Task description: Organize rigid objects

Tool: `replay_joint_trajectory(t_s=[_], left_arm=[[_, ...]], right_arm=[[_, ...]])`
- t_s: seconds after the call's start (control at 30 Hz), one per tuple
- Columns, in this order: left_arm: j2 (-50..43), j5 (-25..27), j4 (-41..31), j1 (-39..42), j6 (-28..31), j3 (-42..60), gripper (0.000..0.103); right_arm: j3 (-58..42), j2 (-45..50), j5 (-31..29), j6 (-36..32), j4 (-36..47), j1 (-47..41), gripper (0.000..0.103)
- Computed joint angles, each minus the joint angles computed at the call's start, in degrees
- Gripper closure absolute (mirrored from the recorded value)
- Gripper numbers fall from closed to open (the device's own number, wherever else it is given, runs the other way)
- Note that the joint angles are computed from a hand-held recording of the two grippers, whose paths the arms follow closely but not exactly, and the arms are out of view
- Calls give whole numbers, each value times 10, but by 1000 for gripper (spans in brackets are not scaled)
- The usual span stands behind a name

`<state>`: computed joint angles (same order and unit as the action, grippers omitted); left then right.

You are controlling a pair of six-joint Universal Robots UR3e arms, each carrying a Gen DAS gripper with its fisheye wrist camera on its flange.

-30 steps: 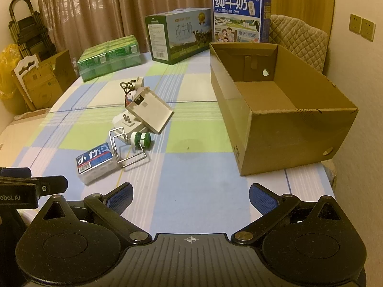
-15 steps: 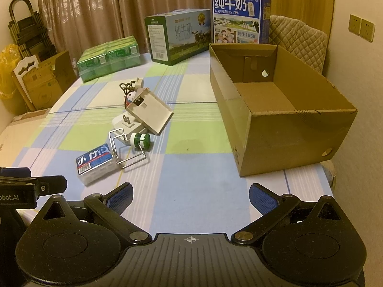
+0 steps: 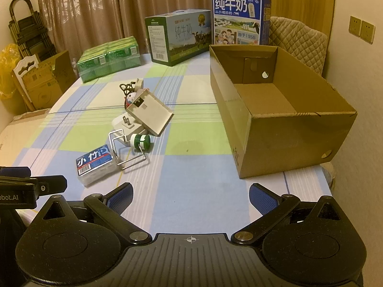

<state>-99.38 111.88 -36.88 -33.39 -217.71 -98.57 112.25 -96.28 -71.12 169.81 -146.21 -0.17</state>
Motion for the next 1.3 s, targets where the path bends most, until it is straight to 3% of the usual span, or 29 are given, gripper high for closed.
replay_joint_trajectory(t_s=[0.63,0.87,1.13,1.3], left_arm=[[-2,-5,-1,4,8,4,9],[5,-22,22,21,37,-20,14],[9,-33,45,58,135,-42,14],[0,-78,63,99,257,-45,14]], right_arm=[[-5,7,-4,0,-2,5,2],[1,17,3,6,-18,6,2],[-7,43,15,4,-39,12,2],[-19,73,27,2,-57,19,2]])
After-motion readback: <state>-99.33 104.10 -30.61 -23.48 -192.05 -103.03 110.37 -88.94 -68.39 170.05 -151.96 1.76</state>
